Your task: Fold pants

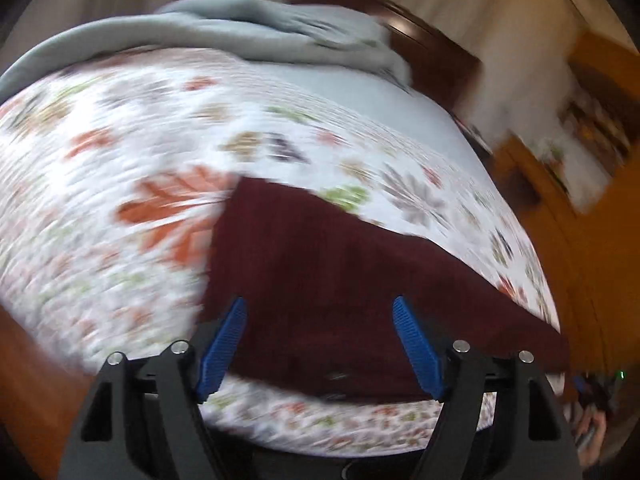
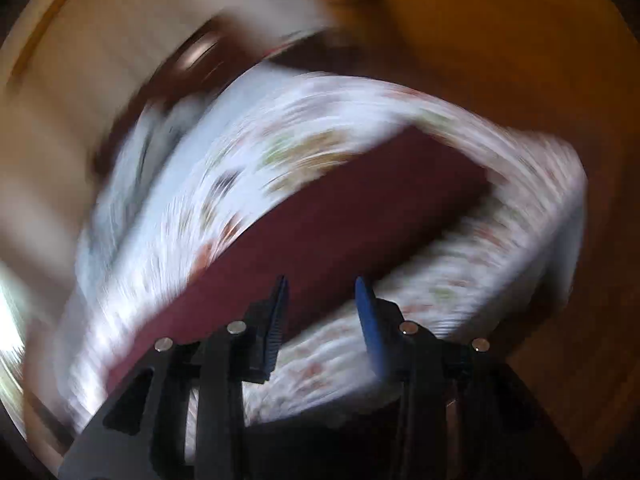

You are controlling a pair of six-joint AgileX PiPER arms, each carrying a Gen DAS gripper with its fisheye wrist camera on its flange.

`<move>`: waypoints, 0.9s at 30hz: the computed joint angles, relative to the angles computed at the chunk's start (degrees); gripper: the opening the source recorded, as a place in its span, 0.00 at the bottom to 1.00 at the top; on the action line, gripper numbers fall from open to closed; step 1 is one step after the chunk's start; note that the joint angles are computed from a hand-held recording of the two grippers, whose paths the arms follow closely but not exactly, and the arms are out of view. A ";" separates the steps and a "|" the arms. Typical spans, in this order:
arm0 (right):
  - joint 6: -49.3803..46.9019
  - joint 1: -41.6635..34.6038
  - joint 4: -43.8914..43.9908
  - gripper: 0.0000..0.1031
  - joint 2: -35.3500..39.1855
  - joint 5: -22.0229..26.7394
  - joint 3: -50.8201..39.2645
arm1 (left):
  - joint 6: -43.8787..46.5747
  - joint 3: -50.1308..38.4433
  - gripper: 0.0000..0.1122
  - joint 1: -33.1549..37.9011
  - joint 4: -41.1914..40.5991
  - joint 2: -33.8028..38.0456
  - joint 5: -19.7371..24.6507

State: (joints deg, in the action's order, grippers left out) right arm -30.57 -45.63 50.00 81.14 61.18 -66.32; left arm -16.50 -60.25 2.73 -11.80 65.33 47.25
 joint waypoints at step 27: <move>-3.68 -8.76 18.12 0.17 24.54 3.98 -10.64 | -3.68 -1.91 0.69 -7.03 10.15 18.38 -6.25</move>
State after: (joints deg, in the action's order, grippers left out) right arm -34.25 -54.39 68.11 105.68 65.16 -76.96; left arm -20.17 -62.15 -4.30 -1.65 83.70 40.99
